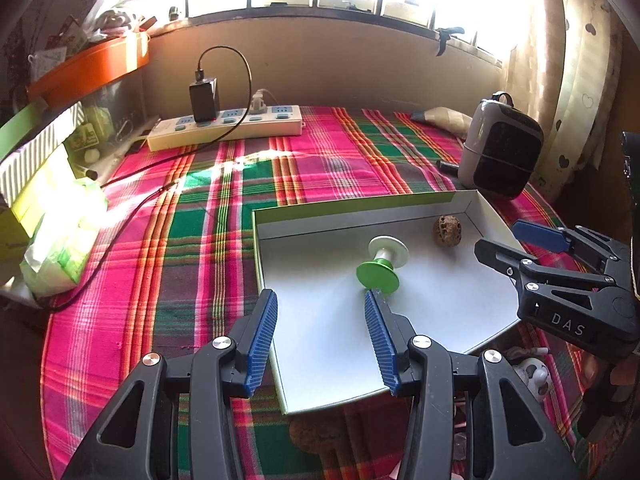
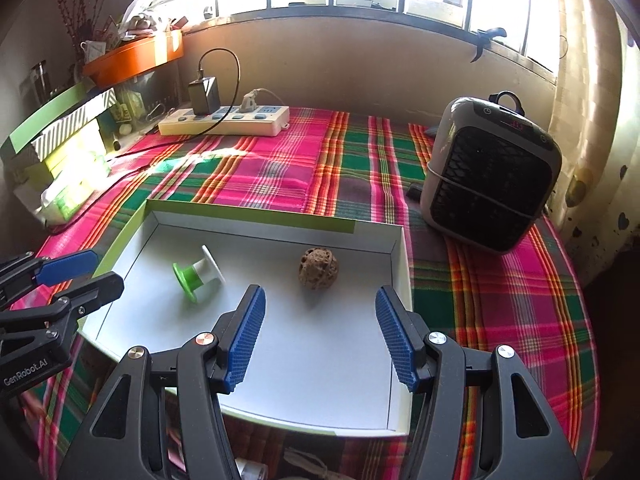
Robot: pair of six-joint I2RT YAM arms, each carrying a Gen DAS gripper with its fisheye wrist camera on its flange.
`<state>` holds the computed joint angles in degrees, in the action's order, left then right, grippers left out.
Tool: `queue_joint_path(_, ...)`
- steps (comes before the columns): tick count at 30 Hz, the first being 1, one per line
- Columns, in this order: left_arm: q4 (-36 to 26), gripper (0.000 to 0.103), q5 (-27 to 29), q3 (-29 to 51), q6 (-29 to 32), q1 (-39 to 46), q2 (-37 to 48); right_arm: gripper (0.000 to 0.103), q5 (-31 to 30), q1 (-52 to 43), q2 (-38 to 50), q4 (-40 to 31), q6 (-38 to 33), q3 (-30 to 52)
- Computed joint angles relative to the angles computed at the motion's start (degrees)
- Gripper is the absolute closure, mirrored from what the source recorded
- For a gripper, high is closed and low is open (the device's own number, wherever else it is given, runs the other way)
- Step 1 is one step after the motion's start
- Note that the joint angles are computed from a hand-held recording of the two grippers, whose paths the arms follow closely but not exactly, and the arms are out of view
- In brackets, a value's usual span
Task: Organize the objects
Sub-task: 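Withdraw both grippers from the lid back toward the remaining items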
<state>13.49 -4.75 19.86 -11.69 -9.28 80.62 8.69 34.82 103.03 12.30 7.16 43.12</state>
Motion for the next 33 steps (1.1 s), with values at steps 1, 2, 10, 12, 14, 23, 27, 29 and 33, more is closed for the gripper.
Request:
queue_joint_path(1,-0.2,0.059,-0.4,-0.7,-0.3,-0.2,-1.1,0.044,0.0,0.1,-0.7,0.5,0.3,-0.9)
queue_joint_path(2,-0.4,0.059,-0.5,-1.3,-0.5,-0.5,-2.1,0.044,0.0,0.3,-1.3,0.8,0.5,-1.7)
queue_joint_path(10,-3.4,0.059,-4.7,-5.4,-2.5,-4.7,-10.1,0.044,1.0,1.9,-5.9,3.2,2.2,-7.3)
queue_joint_path(12,-3.8,0.059,-5.9,-6.3,-3.2,-6.0,-11.7,0.044,0.9,2.0,-6.9,3.6,2.7,-8.8)
queue_joint_path(14,-4.0,0.059,-6.5,-7.2,-3.9,-6.9,-13.0,0.044,1.1,2.3,-7.8,3.8,3.1,-10.0)
queue_joint_path(23,-5.2,0.059,-7.3,-11.3,-6.3,-8.9,-19.1,0.044,2.9,4.4,-12.9,5.9,5.0,-16.5)
queue_joint_path(27,-6.3,0.059,-6.4,-13.5,-7.8,-9.8,-22.5,0.044,3.0,5.2,-15.2,6.8,6.4,-19.4)
queue_joint_path(29,-7.1,0.059,-6.6,-14.5,-8.5,-10.6,-24.2,0.044,3.6,5.7,-16.4,7.2,6.7,-21.1)
queue_joint_path(33,-8.9,0.059,-6.0,-16.5,-9.5,-11.6,-28.3,0.044,3.8,5.7,-19.2,8.5,7.4,-24.4)
